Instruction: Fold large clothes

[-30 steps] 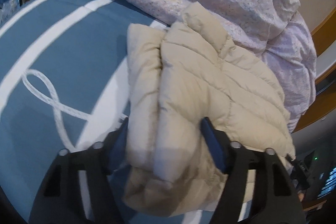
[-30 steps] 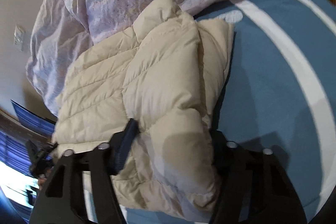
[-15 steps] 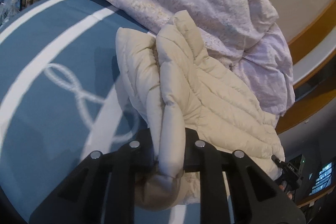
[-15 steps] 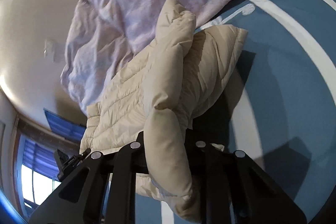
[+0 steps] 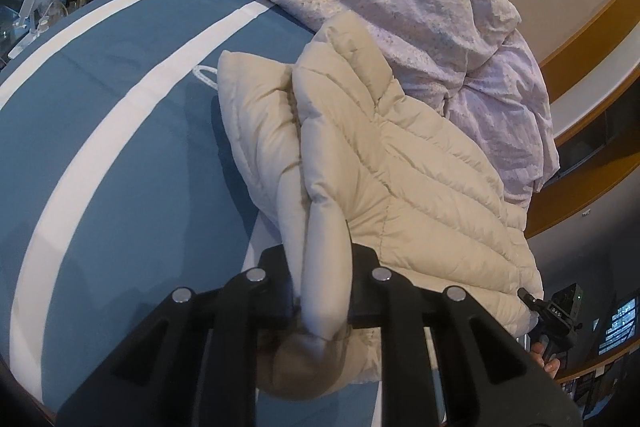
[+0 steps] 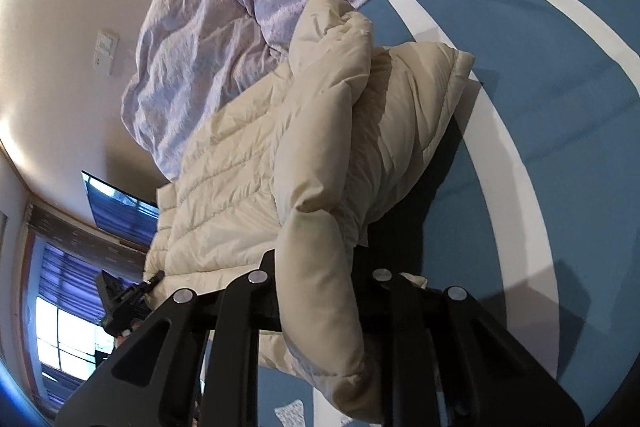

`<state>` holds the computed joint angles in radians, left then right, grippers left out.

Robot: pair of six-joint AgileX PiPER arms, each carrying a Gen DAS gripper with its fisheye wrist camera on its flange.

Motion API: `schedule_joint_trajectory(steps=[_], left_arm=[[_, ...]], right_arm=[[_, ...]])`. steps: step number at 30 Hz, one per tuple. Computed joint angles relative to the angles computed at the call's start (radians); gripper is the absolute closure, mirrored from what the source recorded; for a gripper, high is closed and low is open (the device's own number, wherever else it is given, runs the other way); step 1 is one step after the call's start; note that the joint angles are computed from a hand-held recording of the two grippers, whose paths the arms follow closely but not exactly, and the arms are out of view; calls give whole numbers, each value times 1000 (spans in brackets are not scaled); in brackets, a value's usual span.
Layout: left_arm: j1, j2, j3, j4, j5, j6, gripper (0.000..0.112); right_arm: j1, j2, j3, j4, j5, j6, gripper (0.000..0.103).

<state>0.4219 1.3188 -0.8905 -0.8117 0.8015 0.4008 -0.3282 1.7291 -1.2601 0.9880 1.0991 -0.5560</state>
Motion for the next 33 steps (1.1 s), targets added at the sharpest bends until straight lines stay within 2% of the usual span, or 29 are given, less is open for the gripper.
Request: schedule_joint_trajectory(steps=[2,3,7,9,11,15,17,22,24,25,27,30,33], left_arm=[[6,-3,10,2,6,4,92],[2,1,11,8,3,-5,90],[-19,21,9,57,-21,-71,75],[-19,30,7,70,-26,-94,58],[-15,36,9,70,-25,-100,47],[-16,49,4,72,-30,-117,39],[-29,51,-1,84,-38,-141,38],[-61,53,0,96,-82,-192,41],[-66,56,4,64,-87,-171,61],[-74,52,6,71,-98,-181,65],[-89,41,10,87,-117,-191,80],[-90,27,7,93,-117,-192,86],[-89,22,5,96,-114,-195,87]], right_arm=[[35,-26,2,-92,-46,50,82],[62,-40,-5,-155,-81,98,77],[164,-123,-16,-443,-228,325,43],[224,-179,-11,-597,-314,443,39],[265,-207,-13,-673,-353,507,39],[374,-214,-47,-734,-375,541,38],[444,-193,-67,-783,-384,564,38],[574,-131,-101,-831,-389,613,38],[606,-119,-94,-845,-401,625,38],[628,-122,-92,-870,-402,651,38],[663,-119,-90,-920,-413,690,38],[693,-121,-84,-951,-431,721,38],[715,-122,-71,-976,-448,748,38]])
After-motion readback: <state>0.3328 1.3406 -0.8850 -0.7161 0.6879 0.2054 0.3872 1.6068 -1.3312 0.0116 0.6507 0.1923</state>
